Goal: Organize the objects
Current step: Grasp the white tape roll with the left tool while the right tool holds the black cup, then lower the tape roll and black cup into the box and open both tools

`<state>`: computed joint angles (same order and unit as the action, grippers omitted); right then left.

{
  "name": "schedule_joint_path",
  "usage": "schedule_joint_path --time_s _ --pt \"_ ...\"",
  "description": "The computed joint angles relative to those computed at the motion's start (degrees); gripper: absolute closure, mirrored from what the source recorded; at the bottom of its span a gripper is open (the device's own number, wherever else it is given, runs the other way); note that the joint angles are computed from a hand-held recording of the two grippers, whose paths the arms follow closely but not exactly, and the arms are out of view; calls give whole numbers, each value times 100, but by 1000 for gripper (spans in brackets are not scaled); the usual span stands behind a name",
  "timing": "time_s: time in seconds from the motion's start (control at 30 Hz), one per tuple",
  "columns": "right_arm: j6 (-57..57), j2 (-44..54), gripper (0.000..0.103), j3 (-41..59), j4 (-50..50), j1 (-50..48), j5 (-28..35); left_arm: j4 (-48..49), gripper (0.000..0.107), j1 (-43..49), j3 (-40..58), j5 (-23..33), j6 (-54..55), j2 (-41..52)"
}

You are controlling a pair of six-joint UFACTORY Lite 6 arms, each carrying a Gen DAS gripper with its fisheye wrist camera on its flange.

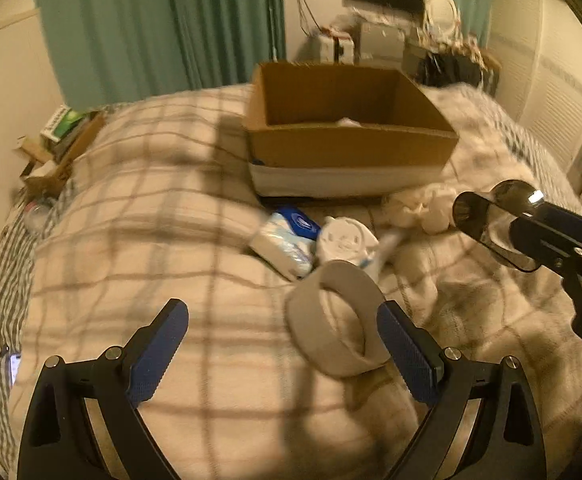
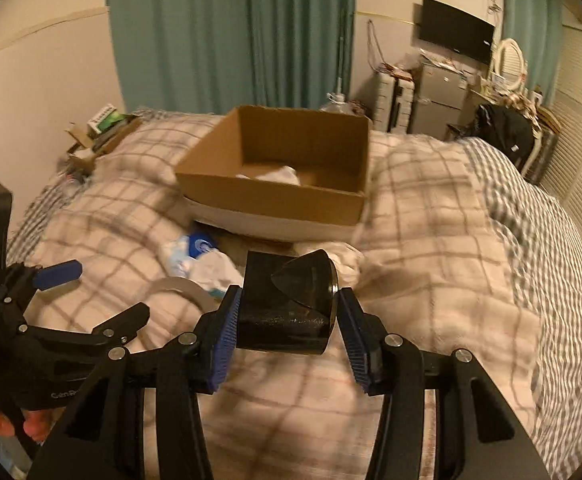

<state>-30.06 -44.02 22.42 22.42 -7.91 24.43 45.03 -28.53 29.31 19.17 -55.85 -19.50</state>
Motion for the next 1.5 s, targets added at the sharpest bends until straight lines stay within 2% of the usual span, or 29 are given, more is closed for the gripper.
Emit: schedule_joint_path --time_s 0.07,0.17,0.23,0.27,0.3,0.43,0.67,0.77,0.97,1.03,1.13,1.27,1.33,1.5 --pt "-431 25 56 -62 335 -221 39 316 12 -89 223 -75 -349 583" --pt "-1262 143 56 -82 1043 -589 176 154 38 55 381 -261 -157 1113" --pt "-1373 154 56 -109 1135 -631 189 -224 64 150 371 -394 271 1214" --pt "-1346 172 56 -127 1120 -592 156 -481 69 178 340 -475 559 1174" --pt "-1333 164 56 -154 1109 -575 143 -515 79 156 295 -506 606 1103" --pt "-1246 -69 56 -212 1011 -630 238 -36 101 -101 137 -218 67 696" --pt "-952 -868 56 -248 644 -920 733 -1658 102 -77 174 292 1677 -273" --pt "-1033 -1196 56 -214 686 -1126 1056 -1765 102 -235 253 631 1797 -836" --pt "-1140 -1210 56 527 640 -1202 1413 -2504 102 74 1230 951 2868 -747" --pt "-1066 -951 56 934 496 -1036 1329 -2549 102 227 1840 1000 3159 -448" --pt "-612 -130 56 1928 -9 -536 976 -2028 102 307 2851 1069 3031 305" --pt "-503 1185 56 3240 -154 -256 670 -2929 102 765 4493 1148 4078 1714" --pt "-560 2103 56 4109 -70 -171 673 -3366 102 967 5579 1362 4518 2598" --pt "-203 4186 56 5978 -372 115 638 -3673 102 1118 7699 1680 4924 4438"
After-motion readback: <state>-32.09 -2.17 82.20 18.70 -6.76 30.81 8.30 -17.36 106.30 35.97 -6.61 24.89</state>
